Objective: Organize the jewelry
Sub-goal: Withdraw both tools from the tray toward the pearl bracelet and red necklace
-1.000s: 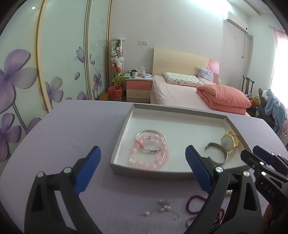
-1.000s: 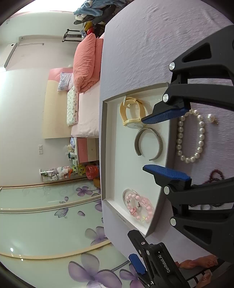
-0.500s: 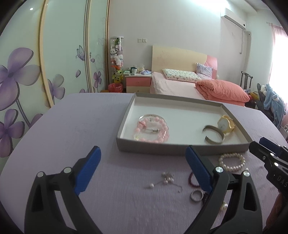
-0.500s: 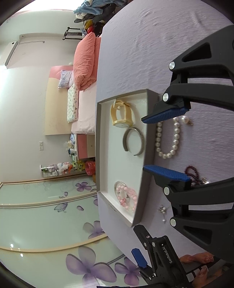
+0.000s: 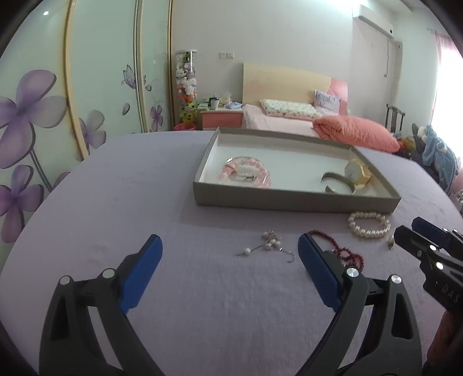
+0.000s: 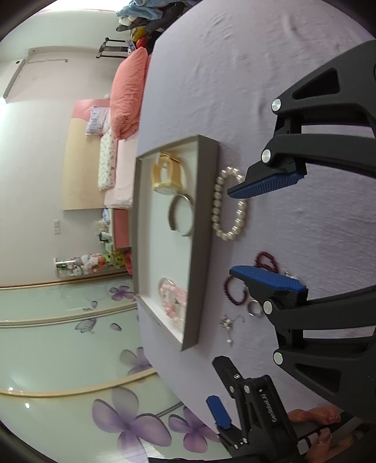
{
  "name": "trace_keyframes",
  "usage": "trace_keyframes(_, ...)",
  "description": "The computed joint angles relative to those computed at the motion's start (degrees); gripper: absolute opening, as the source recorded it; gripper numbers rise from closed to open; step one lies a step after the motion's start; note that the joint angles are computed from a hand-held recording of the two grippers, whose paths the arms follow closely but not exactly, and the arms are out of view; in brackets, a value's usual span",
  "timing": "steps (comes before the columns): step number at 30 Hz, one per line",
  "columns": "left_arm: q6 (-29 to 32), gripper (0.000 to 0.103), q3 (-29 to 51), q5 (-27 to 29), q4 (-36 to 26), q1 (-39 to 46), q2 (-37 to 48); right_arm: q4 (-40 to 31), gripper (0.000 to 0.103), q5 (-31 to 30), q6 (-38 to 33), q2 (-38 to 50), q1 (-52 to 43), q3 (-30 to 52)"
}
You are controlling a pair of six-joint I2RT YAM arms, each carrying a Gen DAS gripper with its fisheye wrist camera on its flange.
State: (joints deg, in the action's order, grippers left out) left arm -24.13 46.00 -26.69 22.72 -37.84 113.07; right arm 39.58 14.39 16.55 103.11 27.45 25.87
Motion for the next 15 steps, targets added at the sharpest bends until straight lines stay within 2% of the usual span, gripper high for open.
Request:
trace_keyframes(5, -0.5, 0.093, 3.0, 1.9, -5.9, 1.4, 1.5, -2.8, 0.050, -0.9, 1.1, 2.7, 1.1, 2.4)
trace_keyframes(9, -0.7, 0.093, 6.5, 5.6, -10.5, 3.1, 4.1, -7.2, 0.050, -2.4, 2.1, 4.4, 1.3, 5.6)
trace_keyframes(15, -1.1, 0.093, 7.2, 7.7, -10.9, 4.4, 4.9, -12.6, 0.050, -4.7, 3.0, 6.7, 1.0, 9.9)
